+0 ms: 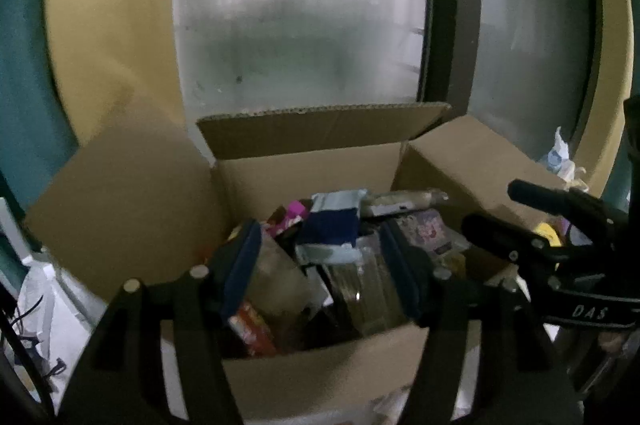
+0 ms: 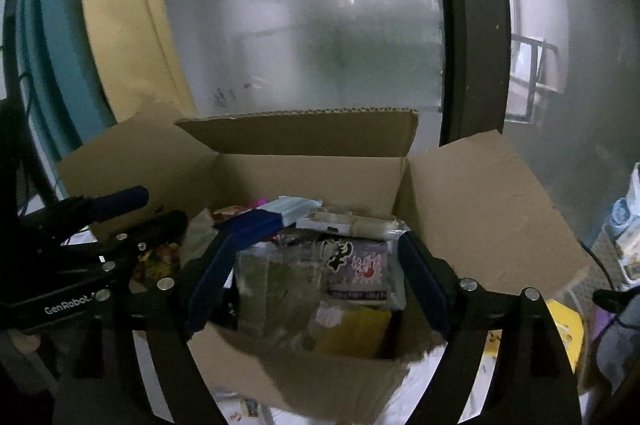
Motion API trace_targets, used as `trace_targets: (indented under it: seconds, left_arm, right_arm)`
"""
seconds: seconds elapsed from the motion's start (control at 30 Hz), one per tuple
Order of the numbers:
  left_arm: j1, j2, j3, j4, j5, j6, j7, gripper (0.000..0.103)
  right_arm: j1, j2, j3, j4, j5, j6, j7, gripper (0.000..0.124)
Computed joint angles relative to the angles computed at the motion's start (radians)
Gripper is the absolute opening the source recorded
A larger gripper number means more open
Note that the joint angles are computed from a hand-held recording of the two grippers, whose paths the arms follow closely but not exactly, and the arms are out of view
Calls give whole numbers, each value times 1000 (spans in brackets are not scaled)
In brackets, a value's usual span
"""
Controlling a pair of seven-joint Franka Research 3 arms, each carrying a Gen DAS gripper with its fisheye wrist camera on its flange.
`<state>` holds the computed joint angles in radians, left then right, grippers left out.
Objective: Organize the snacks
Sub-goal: 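Carry both items into the cardboard box and open both tools, then grasp the whole-wheat bread pack with the right tool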
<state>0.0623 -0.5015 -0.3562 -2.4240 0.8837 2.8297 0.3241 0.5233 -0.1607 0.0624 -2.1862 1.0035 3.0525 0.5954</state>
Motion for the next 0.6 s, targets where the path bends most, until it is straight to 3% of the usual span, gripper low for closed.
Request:
trace_targets:
  seconds: [0.27, 0.43, 0.6]
  left_arm:
    - [-78, -150, -6, -118, -81, -36, 30, 66]
    - [-135, -226, -16, -194, -152, -72, 43, 67]
    - [-221, -304, -3, -288, -256, -151, 59, 67]
  right_arm:
    - [29, -136, -13, -142, -48, 8, 61, 86]
    - [63, -236, -41, -258, -76, -32, 119, 86]
    - [90, -300, -62, -360, -109, -61, 157, 86]
